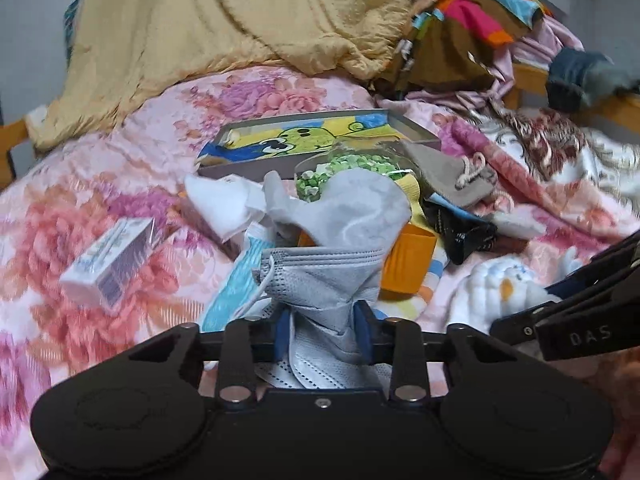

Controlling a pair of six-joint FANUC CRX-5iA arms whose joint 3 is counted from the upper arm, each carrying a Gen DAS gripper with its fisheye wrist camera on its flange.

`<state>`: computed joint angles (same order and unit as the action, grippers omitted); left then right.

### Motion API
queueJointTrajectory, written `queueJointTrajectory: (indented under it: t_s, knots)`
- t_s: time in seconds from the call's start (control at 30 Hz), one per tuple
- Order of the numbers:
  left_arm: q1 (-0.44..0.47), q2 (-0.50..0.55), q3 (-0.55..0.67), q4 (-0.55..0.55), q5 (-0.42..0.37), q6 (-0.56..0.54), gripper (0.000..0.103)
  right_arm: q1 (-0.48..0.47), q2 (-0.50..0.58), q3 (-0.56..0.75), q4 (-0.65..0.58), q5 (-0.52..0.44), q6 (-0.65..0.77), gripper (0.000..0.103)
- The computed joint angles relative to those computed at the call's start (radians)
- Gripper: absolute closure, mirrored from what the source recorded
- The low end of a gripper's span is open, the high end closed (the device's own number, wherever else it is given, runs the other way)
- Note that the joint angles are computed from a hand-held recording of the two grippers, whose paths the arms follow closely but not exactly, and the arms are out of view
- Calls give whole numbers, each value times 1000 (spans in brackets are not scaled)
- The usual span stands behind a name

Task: Organize soft objects
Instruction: 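Lift and carry the cloth and mask with both tools over the cartoon tray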

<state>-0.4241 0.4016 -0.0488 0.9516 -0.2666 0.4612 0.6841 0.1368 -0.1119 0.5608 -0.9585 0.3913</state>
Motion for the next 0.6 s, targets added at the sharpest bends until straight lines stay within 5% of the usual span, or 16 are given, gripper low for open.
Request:
queueJointTrajectory:
  t_s: [0.2,0.37,0.6]
  knots:
    - [-4,-61,-76,121,16,-47,74,11,-50,-82,95,96,-67,81]
    - [31,-104,-72,26,-32,83,74,11,-122,-202,262,238,-195,81]
    - [-40,-143,-120,375,47,-177,74,-44,-207,-359,666,391,-532,81]
